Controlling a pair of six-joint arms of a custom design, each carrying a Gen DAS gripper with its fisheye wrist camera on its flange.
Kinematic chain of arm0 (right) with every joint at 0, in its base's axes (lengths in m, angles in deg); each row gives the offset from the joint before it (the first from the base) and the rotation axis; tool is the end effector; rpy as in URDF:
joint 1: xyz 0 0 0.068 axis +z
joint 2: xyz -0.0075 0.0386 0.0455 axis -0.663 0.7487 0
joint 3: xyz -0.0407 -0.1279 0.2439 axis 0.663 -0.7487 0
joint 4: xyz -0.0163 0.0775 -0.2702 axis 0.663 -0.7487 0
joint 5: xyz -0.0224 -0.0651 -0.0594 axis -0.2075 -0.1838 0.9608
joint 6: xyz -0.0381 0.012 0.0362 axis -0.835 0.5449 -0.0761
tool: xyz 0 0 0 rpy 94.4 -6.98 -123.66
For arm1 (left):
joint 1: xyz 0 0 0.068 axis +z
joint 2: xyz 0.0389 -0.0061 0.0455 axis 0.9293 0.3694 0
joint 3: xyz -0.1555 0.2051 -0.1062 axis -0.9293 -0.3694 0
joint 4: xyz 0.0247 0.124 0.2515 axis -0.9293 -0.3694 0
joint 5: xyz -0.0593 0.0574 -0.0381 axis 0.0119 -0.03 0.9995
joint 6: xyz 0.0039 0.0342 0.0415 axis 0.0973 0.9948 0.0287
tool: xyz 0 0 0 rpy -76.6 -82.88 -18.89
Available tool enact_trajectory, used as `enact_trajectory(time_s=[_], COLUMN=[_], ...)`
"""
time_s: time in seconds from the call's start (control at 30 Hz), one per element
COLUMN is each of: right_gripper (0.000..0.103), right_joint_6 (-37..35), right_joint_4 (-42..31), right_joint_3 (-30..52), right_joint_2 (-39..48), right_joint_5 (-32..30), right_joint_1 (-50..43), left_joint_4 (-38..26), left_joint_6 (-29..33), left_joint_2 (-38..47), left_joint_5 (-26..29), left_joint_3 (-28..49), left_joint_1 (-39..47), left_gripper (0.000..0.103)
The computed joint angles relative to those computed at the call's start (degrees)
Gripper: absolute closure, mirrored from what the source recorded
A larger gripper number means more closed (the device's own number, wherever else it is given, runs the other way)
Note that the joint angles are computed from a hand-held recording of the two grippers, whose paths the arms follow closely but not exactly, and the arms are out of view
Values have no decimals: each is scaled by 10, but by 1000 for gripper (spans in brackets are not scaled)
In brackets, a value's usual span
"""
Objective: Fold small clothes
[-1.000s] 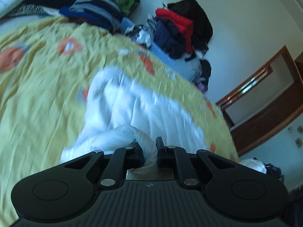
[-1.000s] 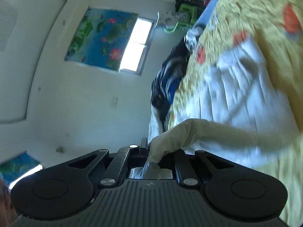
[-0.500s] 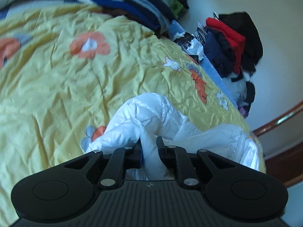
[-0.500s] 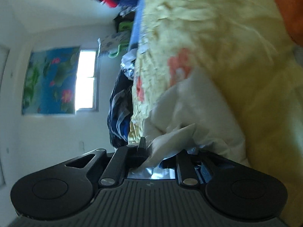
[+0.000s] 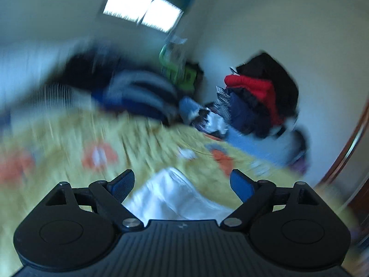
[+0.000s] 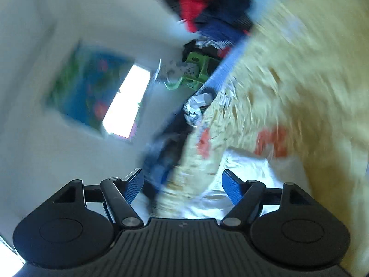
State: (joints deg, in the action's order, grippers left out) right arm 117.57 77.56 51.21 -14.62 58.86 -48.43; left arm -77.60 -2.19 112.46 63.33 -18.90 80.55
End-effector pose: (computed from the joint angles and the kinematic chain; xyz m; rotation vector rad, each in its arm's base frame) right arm 0.2105 -0.0160 0.2075 0.7844 1.8301 0.7517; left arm 0.3600 0.0565 0.2441 0.2232 2.0188 -0.4849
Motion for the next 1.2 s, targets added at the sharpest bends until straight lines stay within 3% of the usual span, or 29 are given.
enact_trajectory(time_s=[0.07, 0.13, 0.27, 0.4, 0.5, 0.7, 1.0, 1.1, 1.2], right_gripper=[30, 30, 29, 30, 32, 26, 24, 24, 23], right_joint_6=[-97, -138, -167, -170, -169, -205, -213, -218, -194], right_joint_4=[-63, -56, -64, -62, -8, 62, 162, 149, 58], right_joint_3=[63, 105, 169, 191, 170, 165, 134, 139, 153], right_joint_2=[51, 130, 258, 343, 372, 419, 447, 444, 391], right_joint_5=[86, 91, 113, 134, 129, 144, 144, 157, 180], right_joint_1=[73, 99, 121, 119, 115, 125, 124, 131, 140], left_joint_4=[55, 61, 104, 71, 42, 36, 107, 130, 156], left_joint_6=[66, 117, 183, 196, 161, 119, 82, 81, 87], left_joint_2=[-26, -14, 47, 151, 211, 246, 272, 271, 247], left_joint_5=[-70, -108, -207, -316, -314, -282, -285, -296, -302], left_joint_3=[-50, -59, -51, 25, 78, 93, 73, 61, 34], left_joint_1=[-53, -101, -181, -226, -220, -198, -204, -208, -207], left_gripper=[12, 12, 12, 12, 7, 0, 0, 0, 0])
